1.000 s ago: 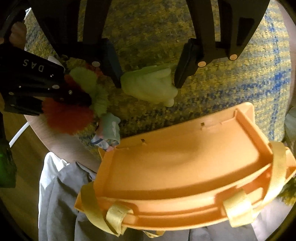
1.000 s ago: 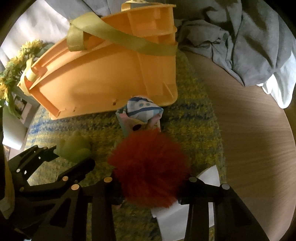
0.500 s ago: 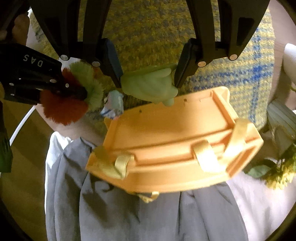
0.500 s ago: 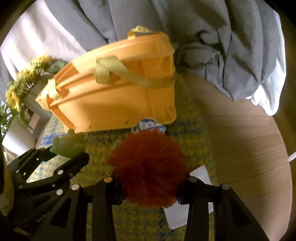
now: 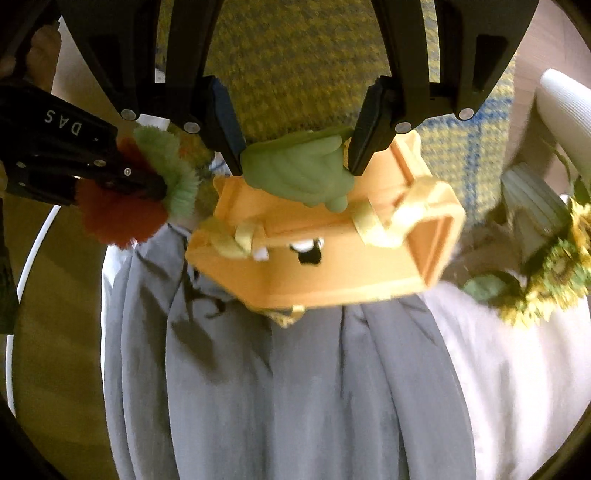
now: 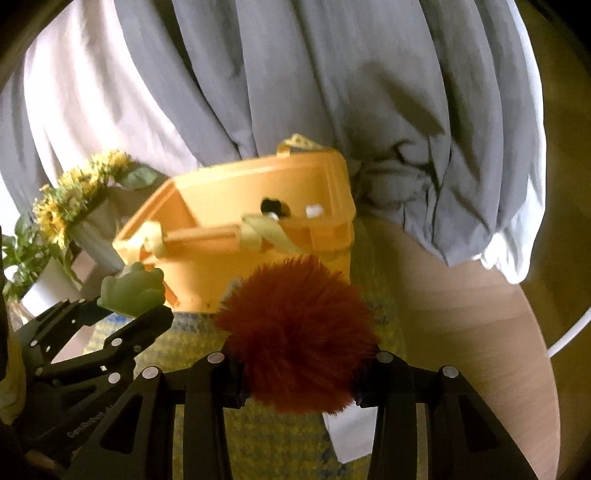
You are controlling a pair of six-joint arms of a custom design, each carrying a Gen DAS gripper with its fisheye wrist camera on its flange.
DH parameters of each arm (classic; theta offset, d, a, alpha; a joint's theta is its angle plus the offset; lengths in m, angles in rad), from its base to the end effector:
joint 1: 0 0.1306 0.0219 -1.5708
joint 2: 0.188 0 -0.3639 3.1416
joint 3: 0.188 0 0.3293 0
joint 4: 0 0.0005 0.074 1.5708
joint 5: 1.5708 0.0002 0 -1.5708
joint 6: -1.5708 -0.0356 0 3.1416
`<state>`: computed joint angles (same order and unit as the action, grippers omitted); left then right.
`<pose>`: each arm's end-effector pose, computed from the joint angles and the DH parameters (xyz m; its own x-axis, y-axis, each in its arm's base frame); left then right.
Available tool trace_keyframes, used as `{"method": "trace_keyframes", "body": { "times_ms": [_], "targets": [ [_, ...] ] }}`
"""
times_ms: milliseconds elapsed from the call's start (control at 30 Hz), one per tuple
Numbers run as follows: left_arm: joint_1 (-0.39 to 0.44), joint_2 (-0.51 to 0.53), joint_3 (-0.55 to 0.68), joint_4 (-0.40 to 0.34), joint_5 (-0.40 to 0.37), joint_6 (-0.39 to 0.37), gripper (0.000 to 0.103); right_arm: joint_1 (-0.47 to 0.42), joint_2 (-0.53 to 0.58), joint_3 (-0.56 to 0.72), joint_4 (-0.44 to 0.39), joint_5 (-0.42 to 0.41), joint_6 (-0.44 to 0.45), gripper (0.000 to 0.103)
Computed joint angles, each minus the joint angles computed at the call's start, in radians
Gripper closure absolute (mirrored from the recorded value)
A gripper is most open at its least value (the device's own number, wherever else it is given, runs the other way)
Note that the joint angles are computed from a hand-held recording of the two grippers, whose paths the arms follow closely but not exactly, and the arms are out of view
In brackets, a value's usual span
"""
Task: Organize soft objects
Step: 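Carry the green leaf plush and red pompom over the orange crate with both tools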
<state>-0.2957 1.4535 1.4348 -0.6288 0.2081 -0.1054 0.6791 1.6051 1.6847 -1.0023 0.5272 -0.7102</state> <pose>0.4411 -0.1426 0.4216 -0.5272 0.2682 -0.8063 0.5010 0.8645 -0.0400 0.3956 0.2956 0.4281 -0.6702 0.1832 -0.7192 0.1721 0.9810 0.0894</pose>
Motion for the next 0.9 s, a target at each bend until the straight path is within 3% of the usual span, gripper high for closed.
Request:
{"method": "trace_keyframes", "body": {
  "times_ms": [567, 900],
  "targets": [
    [0.04, -0.004, 0.095, 0.097, 0.012, 0.024, 0.048, 0.01, 0.02, 0.119, 0.163, 0.104, 0.169, 0.063],
    [0.055, 0.069, 0.197, 0.095, -0.003, 0.028, 0.048, -0.026, 0.075, 0.198, 0.225, 0.065, 0.228, 0.063]
  ]
}}
